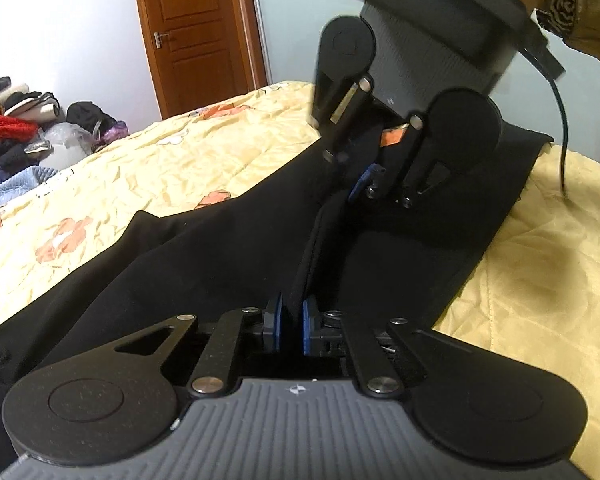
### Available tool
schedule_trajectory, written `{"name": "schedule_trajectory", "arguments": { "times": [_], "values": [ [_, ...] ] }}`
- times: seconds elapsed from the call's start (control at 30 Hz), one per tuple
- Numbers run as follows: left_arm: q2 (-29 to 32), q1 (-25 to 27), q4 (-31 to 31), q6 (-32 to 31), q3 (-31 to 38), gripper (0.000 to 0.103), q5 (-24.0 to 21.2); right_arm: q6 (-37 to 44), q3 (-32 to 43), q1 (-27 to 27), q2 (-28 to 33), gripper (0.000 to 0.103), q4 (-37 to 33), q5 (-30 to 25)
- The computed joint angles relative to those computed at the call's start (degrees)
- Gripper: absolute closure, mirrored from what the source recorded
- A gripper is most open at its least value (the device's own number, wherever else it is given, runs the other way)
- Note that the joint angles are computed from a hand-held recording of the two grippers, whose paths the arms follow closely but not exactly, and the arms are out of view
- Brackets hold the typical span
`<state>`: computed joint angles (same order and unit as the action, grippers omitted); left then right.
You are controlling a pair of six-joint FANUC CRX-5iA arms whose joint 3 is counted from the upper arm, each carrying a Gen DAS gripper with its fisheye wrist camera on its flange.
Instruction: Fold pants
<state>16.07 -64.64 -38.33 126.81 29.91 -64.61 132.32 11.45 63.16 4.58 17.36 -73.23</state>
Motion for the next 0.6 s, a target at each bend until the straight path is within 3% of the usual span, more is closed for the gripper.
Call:
{"name": "schedule_trajectory", "arguments": {
  "times": [0.33, 0.6],
  "values": [
    [-2.27, -0.12, 2.94, -0.67, -2.93, 0.094, 1.80, -10.35, -11.34, 5.66, -9.20, 0.096, 4.01, -0.53],
    [-3.13, -0.93, 3.27, -0.05, -3.75, 0.095, 1.39, -16.54, -14.61, 7.98, -13.35, 0.096, 3.68, -1.06]
  ]
}}
